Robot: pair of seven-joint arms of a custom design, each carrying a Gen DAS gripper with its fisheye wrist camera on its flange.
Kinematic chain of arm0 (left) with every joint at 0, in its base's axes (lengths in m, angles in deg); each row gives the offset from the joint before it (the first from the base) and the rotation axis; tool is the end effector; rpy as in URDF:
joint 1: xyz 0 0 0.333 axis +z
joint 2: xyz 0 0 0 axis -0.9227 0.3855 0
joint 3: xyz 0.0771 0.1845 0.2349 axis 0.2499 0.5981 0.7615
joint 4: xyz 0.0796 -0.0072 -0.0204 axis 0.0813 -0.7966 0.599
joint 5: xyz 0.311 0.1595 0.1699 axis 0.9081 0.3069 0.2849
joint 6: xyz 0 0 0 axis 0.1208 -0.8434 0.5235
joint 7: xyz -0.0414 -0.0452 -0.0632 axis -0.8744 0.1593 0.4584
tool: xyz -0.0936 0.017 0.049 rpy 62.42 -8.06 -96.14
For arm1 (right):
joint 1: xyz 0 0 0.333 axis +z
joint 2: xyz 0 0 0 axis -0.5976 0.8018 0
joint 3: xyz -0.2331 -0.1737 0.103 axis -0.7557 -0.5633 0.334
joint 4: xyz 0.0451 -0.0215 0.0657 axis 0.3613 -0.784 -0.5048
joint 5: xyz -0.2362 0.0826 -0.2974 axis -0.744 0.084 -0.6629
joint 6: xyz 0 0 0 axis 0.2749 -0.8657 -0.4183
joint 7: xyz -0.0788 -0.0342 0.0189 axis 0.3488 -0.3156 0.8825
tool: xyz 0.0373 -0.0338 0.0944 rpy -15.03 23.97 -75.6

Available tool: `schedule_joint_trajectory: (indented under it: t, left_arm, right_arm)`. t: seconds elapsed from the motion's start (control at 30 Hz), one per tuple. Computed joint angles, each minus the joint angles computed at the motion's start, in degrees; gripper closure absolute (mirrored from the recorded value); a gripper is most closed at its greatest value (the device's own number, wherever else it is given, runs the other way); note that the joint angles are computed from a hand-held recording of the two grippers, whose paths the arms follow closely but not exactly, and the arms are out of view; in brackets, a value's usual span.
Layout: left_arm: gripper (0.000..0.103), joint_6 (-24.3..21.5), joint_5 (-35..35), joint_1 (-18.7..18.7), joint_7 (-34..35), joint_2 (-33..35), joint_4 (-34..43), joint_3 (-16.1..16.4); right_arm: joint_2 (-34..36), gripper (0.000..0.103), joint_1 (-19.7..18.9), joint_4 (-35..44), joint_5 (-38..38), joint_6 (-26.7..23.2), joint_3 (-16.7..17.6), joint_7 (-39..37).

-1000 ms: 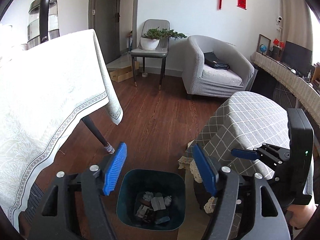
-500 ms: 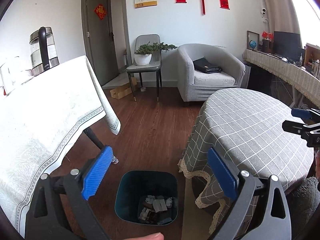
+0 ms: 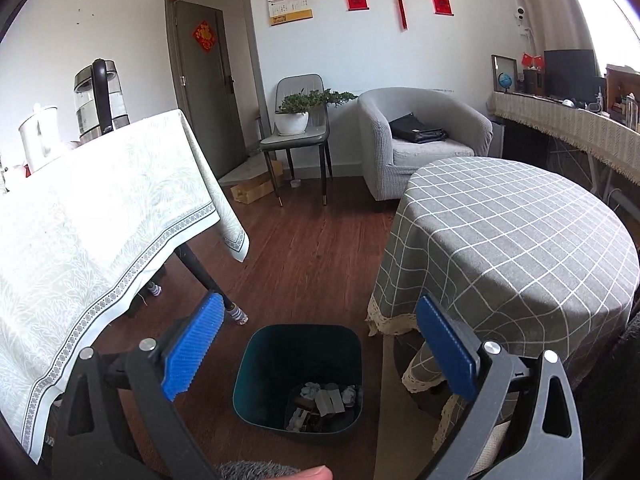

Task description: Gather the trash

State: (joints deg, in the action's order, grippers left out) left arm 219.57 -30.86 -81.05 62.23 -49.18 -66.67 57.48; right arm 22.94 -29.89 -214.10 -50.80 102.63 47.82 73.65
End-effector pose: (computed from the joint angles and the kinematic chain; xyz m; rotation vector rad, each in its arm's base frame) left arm 0.5173 -0.2058 0.6173 -1.0175 2.0873 -1.0855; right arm 0.3242 0.1483 0.6271 -1.1556 2.0119 -1.1342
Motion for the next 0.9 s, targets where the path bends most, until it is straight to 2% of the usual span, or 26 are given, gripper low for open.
schedule_joint_trajectory:
  t: [0.2,0.3,0.57,0.9]
  left_arm:
    - [0.005,2.13,-0.12,-0.20,-0.65,-1.05,-1.96,-0.03]
    - [0.004,1.61,2.92,0.88,-3.25,-0.76,-1.87,-0.71]
    - [0.005,0.53,4.61,1.69,-7.16,-0.21,-1.12,-0.46]
    - [0.005,0.64,1.32,0.27,-3.78,-0.68,-1.45,0.56]
  right_arm:
    - [-2.71,0.003,-0.48,-2.91,-0.93,3.86,-0.51,1.25]
    - [-3.15,0.003,-0.85,-3.37,-1.19,5.37,-0.32,1.07]
    - [-5.44,0.003,-2.02,-5.76,0.04,10.43,-0.82,1.37]
    - [-3.15,0.003,-2.58,-3.63,1.06,9.03,0.80,-1.49]
